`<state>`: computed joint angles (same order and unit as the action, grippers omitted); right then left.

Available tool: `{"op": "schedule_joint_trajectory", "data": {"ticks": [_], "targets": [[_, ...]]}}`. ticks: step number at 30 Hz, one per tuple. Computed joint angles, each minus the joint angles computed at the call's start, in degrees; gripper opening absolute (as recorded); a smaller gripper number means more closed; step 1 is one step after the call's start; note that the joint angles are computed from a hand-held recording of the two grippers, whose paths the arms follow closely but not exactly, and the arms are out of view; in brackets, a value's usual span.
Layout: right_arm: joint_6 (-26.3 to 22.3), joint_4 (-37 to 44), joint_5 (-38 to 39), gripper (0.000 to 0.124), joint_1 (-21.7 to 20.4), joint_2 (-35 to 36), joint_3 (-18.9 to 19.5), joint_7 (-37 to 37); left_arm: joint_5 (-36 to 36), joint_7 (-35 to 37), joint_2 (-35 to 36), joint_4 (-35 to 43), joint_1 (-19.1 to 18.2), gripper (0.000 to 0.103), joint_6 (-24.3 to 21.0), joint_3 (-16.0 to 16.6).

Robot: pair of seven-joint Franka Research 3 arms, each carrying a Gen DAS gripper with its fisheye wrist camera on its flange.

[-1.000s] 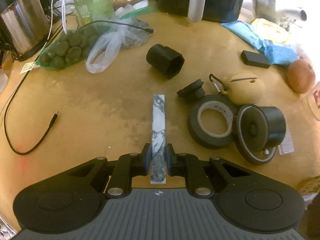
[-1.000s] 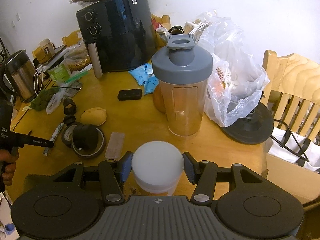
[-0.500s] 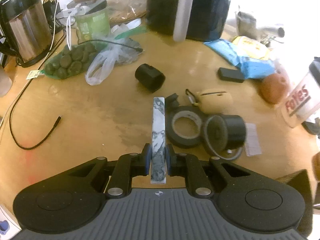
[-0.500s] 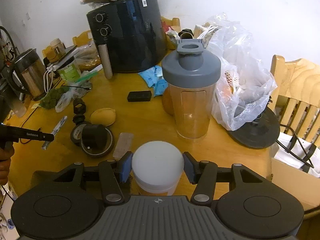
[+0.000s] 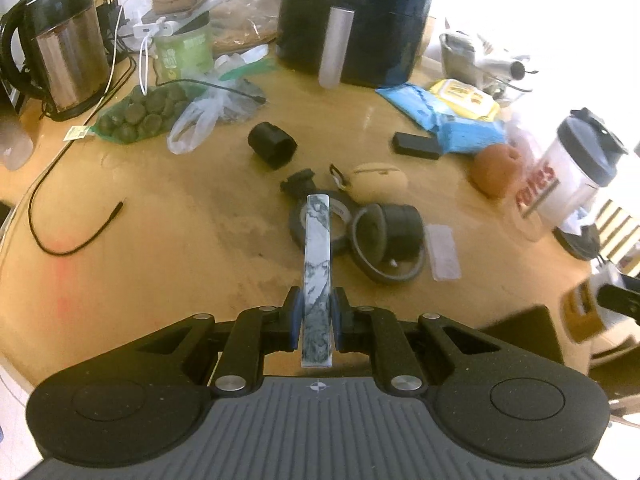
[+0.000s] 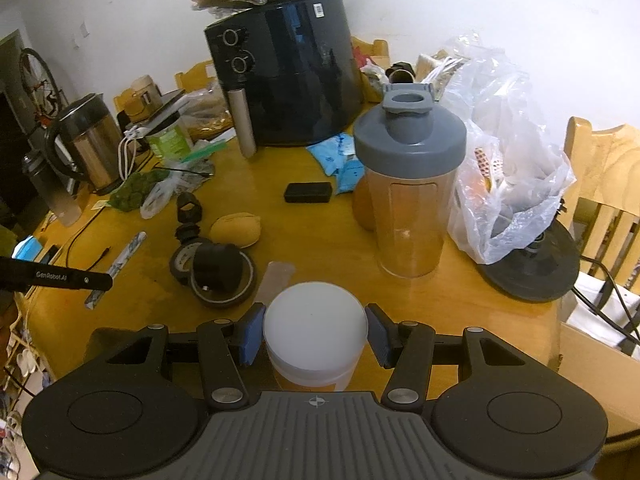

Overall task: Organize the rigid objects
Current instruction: 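Carry the strip into the box and open the left tool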

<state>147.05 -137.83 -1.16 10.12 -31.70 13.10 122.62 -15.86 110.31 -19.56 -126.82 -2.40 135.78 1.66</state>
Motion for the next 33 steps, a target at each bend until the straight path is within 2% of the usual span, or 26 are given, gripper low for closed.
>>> {"op": "schedule_joint_trajectory", "data": {"ticks": [11,24,30,33], "targets": [[1.6,-1.4,2.6,0.056,2.0,-1.5,-0.6,-2.5,1.1,-2.9,-8.9,-6.4,-0.8,0.016,-4.3,0.6],[1.7,-2.2,5.6,0.056,3.9,-3.2,-1.0,-6.4,5.6,-10.6,-14.8,-11.7,-0.4,0.016,-9.5,0.8],[1.2,-2.8,7.1,0.056,4.9,-3.9,-1.3,-8.2,6.1,-13.0,-15.6,-13.0,-0.5,0.016,-9.4,1.0],[1.1,-2.7,7.7,0.056,5.2,-3.9,-1.4,-9.1,7.8,-14.7,-16.2,-13.5,-0.1,0.023,-8.6,0.1]]}}
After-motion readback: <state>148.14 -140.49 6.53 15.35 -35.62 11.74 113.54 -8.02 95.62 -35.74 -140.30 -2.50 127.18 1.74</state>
